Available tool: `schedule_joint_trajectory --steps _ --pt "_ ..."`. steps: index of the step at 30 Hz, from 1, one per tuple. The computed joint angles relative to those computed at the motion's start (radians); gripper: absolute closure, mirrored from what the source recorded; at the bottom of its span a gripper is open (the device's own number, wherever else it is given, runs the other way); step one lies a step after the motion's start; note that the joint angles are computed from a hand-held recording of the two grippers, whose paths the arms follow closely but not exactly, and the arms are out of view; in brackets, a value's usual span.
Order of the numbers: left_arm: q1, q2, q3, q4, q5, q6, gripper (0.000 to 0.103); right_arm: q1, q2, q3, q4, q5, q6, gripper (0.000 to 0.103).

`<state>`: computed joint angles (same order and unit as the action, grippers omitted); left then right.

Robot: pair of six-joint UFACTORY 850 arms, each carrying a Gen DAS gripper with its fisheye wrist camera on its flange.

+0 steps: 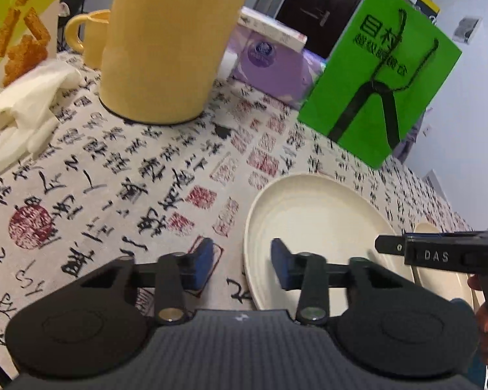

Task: Organize plates and bowls
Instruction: 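Close the left gripper on the cream plate rim while the right gripper closes beside it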

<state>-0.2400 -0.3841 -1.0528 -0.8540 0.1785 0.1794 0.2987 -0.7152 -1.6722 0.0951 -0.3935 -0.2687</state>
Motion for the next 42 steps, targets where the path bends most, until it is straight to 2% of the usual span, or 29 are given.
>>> schedule_joint_trajectory --steps 3,9,12,15,19,22,26,33,42 --pt "0.008 -0.006 -0.005 0.091 -0.032 -0.091 0.075 -0.004 -0.026 -0.038 -0.040 -0.049 0.053 0.078" --pt "0.004 -0.008 -0.010 -0.006 -0.044 0.023 0.083 -0.010 -0.044 -0.060 -0.022 -0.091 0.050 0.081" --pt "0.012 -0.010 -0.010 0.158 -0.060 -0.144 0.089 -0.009 -0.040 -0.053 -0.008 -0.086 0.027 0.082" --pt "0.013 -0.011 -0.010 0.127 -0.056 -0.120 0.089 -0.011 -0.033 -0.040 0.024 -0.072 0.001 0.084" --pt "0.005 -0.011 -0.012 -0.114 -0.034 0.114 0.089 -0.018 -0.018 -0.019 0.101 -0.050 -0.057 0.090" --pt "0.004 -0.009 -0.009 -0.174 -0.013 0.162 0.089 -0.019 0.000 0.003 0.160 -0.023 -0.111 0.092" --pt "-0.007 -0.011 -0.013 -0.343 0.030 0.334 0.088 -0.015 0.022 0.030 0.216 0.014 -0.157 0.093" --pt "-0.001 0.006 0.001 -0.334 0.045 0.303 0.088 -0.007 0.057 0.078 0.326 0.080 -0.252 0.094" --pt "-0.010 0.058 0.047 -0.211 0.126 0.161 0.088 -0.010 0.124 0.164 0.731 0.158 -0.624 0.096"
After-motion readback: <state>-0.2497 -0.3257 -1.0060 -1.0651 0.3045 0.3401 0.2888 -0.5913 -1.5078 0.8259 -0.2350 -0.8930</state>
